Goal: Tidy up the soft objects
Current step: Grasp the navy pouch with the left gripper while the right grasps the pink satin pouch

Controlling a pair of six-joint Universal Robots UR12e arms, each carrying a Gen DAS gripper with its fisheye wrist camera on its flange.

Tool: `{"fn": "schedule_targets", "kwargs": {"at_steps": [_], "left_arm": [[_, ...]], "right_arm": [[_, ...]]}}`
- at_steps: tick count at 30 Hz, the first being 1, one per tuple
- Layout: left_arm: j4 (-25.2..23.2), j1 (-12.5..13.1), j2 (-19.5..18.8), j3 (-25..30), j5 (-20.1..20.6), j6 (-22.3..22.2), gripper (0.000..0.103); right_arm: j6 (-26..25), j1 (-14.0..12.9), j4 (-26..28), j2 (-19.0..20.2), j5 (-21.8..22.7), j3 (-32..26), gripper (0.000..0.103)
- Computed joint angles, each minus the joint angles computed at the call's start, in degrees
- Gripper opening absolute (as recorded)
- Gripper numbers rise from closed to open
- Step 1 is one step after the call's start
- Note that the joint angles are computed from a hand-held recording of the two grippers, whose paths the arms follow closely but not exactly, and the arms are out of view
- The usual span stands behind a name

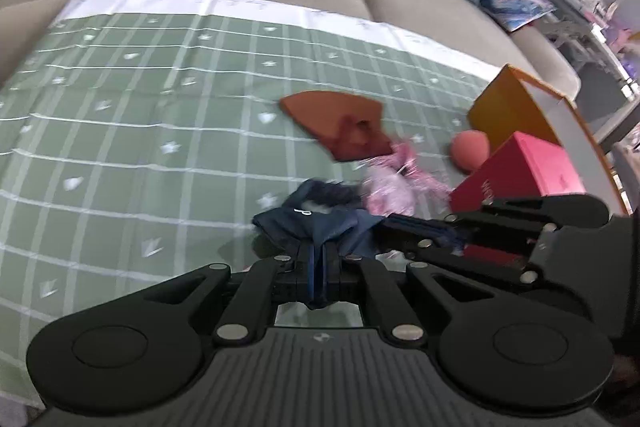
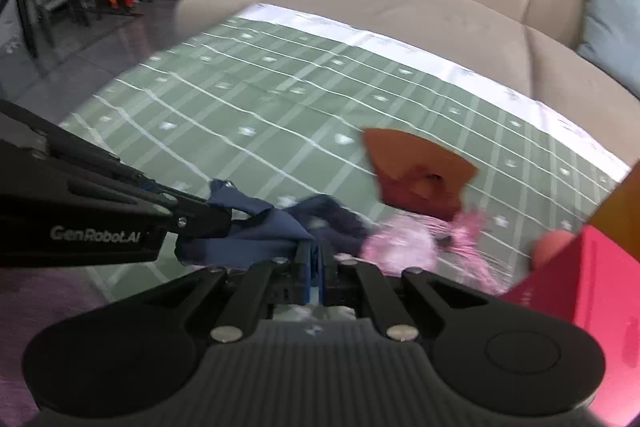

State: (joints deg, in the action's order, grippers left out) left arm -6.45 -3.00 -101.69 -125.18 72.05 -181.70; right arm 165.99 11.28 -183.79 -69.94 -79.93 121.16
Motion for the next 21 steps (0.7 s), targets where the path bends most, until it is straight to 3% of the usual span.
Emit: {"fn": "schedule_targets", "kwargs": {"at_steps": [2, 5, 7, 8, 9, 11, 13, 17, 21], "left_arm": [[0.67, 0.02, -1.63, 1.05, -1.76, -1.64, 0.006], [-0.14, -1.20, -3.49, 2.85, 1.14, 0.05, 0.013], [-0.24, -1.66, -4.43, 3.57, 2.29, 1.48, 0.038], [-0.16, -1.62, -4.84, 3.77, 2.08, 1.88, 0.057], [0.22, -1.61, -5.13, 3.81, 2.20, 1.94, 0.066], [0.80, -1.71, -5.77, 4.09, 3.26, 2.60, 0.069], [1.58, -1.84, -6.53, 4.48, 4.74, 2.98, 0.079], [0.74, -1.12, -8.03, 5.58, 2.47, 3.83, 0.081], [-0.02, -0.48, -8.82, 6.05, -1.28, 2.94, 0.068]], "right_arm": [[0.05, -0.07, -0.14, 0.69, -2.35, -0.51, 0.000], [-0.09, -0.23, 0.59, 1.48, -4.94, -1.18, 0.005], [-0.18, -0.38, 0.66, 1.90, -5.47, -1.40, 0.008], [-0.37, -0.39, 0.13, 2.15, -5.80, -1.37, 0.009], [-0.56, -0.42, -0.17, 2.26, -5.91, -1.31, 0.012], [-0.36, -0.21, -1.02, 2.71, -7.19, -1.35, 0.030], [0.16, -0.04, -2.20, 3.24, -8.30, -1.44, 0.036], [2.13, -0.27, -1.30, 3.91, -7.80, -2.22, 0.036], [2.78, -0.38, -1.48, 4.27, -7.44, -2.48, 0.040]]}}
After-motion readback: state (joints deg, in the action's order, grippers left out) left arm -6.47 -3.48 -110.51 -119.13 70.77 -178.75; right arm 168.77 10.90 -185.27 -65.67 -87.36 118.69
